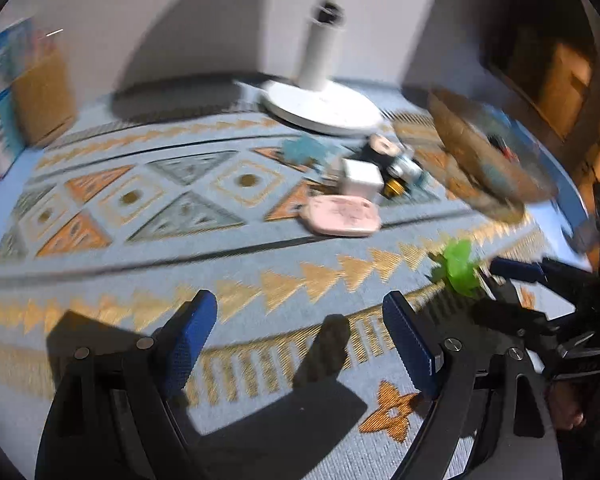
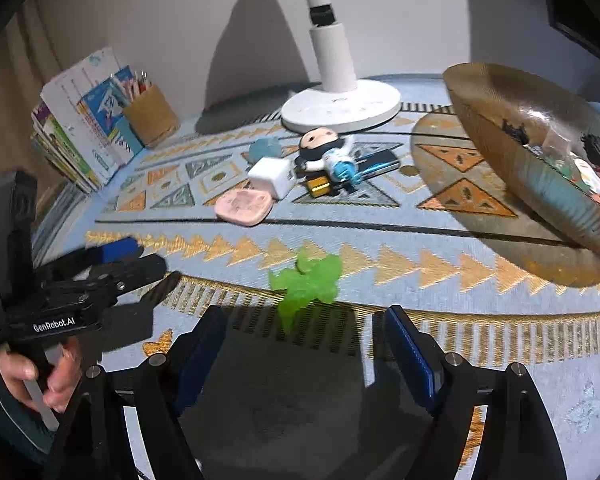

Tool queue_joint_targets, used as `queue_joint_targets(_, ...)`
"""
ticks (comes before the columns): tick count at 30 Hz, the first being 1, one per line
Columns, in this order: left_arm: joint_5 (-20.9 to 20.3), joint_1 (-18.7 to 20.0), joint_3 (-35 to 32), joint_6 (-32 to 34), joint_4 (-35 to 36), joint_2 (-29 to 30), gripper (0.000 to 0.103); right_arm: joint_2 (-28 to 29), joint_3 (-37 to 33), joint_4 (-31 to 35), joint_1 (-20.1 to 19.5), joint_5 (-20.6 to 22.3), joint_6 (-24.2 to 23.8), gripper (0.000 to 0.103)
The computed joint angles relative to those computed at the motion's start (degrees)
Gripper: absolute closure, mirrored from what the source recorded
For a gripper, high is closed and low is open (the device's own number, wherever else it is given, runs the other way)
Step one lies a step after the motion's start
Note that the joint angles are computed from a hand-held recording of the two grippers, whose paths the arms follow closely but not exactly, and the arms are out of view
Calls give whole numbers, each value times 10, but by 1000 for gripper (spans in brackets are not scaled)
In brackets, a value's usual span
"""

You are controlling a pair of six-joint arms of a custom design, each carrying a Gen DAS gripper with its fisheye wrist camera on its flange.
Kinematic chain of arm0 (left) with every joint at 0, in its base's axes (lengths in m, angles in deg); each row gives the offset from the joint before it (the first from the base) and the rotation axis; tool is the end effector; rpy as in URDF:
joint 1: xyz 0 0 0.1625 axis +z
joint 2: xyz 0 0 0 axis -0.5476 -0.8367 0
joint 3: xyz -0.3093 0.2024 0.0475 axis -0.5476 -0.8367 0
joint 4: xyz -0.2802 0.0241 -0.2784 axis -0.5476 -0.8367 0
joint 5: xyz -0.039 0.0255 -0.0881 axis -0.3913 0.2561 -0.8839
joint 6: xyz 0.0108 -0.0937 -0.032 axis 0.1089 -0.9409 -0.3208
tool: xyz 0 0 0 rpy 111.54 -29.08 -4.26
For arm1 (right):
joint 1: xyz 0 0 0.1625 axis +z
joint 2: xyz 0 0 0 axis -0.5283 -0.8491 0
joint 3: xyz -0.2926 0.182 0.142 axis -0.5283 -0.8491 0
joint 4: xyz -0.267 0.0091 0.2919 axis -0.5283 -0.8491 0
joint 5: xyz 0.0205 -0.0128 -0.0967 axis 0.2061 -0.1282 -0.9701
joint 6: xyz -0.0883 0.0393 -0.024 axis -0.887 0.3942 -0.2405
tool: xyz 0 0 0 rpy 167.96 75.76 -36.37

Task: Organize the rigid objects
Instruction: 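Move both tools back from the bowl toward the remaining toys, then grasp the pink oval tag with left tool while right tool grasps the green figure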

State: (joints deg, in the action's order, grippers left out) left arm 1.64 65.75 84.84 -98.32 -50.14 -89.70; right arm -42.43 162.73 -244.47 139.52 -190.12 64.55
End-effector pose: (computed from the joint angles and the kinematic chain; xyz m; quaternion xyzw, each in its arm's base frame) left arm -0.1542 -0.3449 0.1979 0.1131 0.9039 -0.2867 0.2966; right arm 0.2254 -0.3691 0.0979 0.3231 -0.9179 0.1634 0.1623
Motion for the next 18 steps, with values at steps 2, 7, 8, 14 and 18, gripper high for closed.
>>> queue_joint_targets(2,-7,20,-31,75,-14,30,19,12,-7,1,8,-8,-6,24)
queue_joint_targets(7,-21,81,-82,260,-116,116,19,52,-19,-34,29,-72,-5,24)
queue_joint_targets(8,-29,95,-93,281,-126,134,20,54,-20,-37,29,-75,-8,24)
queue_joint_targets(14,-90,112,-103,336,-173,161,25,64,-18,-63,34,-91,-23,57)
queue_joint_targets(18,-149,97,-90,343,-162,147,26,51,-11,-65,28,-93,-23,61)
